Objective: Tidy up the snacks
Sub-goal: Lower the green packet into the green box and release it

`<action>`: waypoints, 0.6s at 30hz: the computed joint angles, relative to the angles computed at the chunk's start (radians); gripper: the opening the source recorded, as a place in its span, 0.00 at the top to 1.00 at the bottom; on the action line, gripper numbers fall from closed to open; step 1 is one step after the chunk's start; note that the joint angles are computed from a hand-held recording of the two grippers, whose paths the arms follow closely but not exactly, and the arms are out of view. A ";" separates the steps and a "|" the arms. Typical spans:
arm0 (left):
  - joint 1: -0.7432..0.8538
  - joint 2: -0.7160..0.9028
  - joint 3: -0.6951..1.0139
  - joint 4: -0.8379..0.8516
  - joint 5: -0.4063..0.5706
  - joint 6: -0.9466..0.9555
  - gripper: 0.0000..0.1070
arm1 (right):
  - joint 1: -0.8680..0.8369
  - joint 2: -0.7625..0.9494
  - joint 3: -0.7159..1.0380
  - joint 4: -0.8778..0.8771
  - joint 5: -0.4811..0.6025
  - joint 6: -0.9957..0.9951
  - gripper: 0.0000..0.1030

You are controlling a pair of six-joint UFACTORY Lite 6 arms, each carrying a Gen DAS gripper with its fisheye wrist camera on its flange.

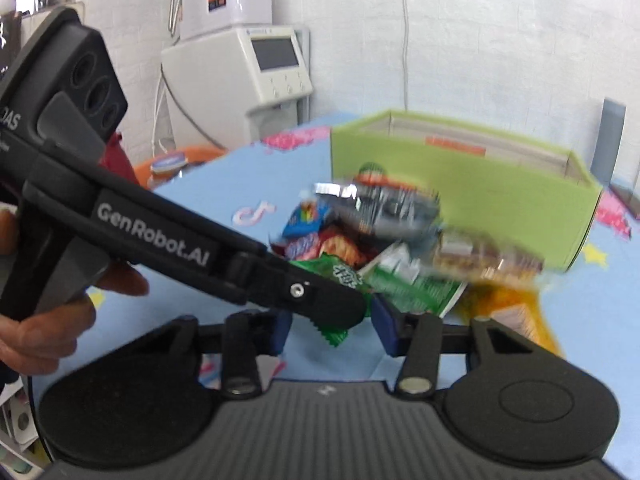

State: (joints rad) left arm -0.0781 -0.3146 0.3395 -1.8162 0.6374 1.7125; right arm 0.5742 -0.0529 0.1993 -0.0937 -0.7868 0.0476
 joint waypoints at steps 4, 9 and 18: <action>-0.046 0.147 0.270 0.011 -0.014 -0.050 0.78 | -0.141 -0.105 0.069 -0.158 0.069 0.035 0.46; -0.123 0.545 0.771 0.054 -0.104 -0.129 0.78 | -0.340 0.123 0.409 -0.363 0.109 0.104 0.46; -0.133 1.096 1.426 0.407 -0.151 -0.541 0.68 | -0.483 0.626 1.008 -0.755 0.211 0.485 0.34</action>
State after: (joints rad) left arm -0.2113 0.7813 1.7652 -1.4091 0.4868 1.1716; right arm 0.0910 0.5734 1.2072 -0.8487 -0.5761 0.5326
